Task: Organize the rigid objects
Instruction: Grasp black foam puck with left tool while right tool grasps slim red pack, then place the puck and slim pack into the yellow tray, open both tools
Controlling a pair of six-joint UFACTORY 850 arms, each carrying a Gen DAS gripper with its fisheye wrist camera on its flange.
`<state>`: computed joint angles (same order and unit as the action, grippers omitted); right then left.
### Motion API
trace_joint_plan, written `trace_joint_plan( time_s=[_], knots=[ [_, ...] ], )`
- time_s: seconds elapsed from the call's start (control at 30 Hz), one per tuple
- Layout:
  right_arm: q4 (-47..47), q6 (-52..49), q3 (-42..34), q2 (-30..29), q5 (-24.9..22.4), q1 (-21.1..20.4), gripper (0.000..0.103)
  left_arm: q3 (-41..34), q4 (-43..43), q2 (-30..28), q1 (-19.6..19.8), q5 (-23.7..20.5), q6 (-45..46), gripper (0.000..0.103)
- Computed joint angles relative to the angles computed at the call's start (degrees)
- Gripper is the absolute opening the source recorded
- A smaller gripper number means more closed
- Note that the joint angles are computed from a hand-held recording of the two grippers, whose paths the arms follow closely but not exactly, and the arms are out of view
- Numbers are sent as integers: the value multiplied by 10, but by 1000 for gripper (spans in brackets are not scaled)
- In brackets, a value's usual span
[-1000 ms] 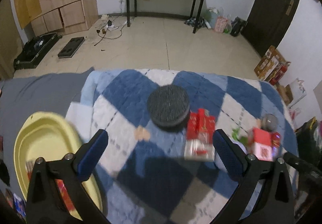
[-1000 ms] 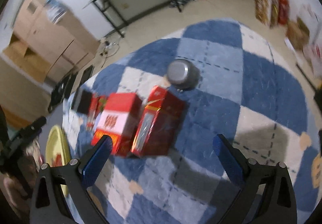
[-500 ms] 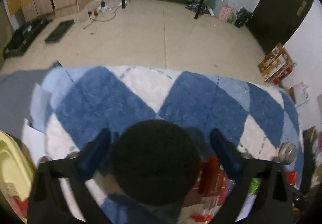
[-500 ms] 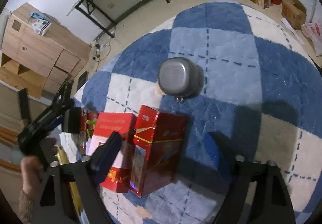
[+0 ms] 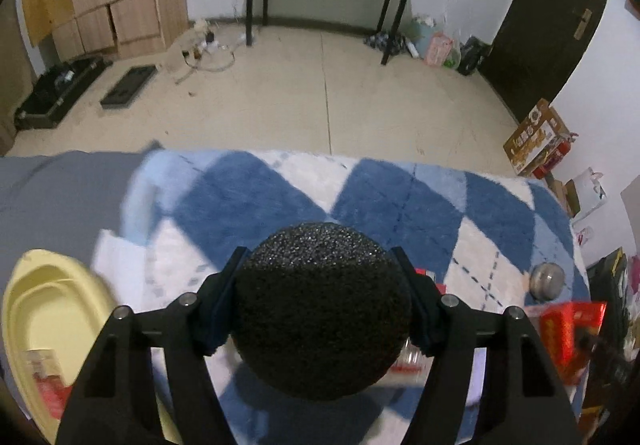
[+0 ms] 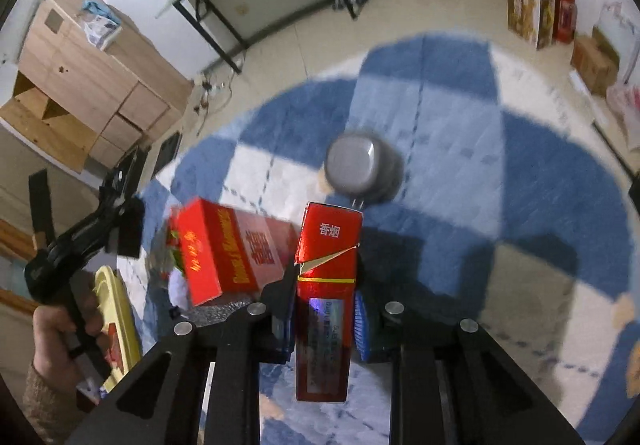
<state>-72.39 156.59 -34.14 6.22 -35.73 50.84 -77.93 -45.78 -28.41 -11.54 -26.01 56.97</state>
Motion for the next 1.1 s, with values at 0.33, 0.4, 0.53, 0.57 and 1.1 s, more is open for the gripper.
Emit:
trace_joint_plan(
  time_s=[0.33,0.4,0.53,0.57,1.1],
  knots=[
    [-42,-108,-73,16,-116,108,22,54,-19,101,140,25,106,70],
    [-58,-159,-131,-29,-73,104,22,48,-7,98,170,24,92,70],
    [-20,-304,-265,-136,54,74,22,31,6,77,215,16,72,70],
    [11,-364,-311,-176,84,66,22,33,3,73,221,21,73,70],
    [518,-1115,-919,-632,-80,0,22,-42,13,-76,257,0,44,70]
  ],
)
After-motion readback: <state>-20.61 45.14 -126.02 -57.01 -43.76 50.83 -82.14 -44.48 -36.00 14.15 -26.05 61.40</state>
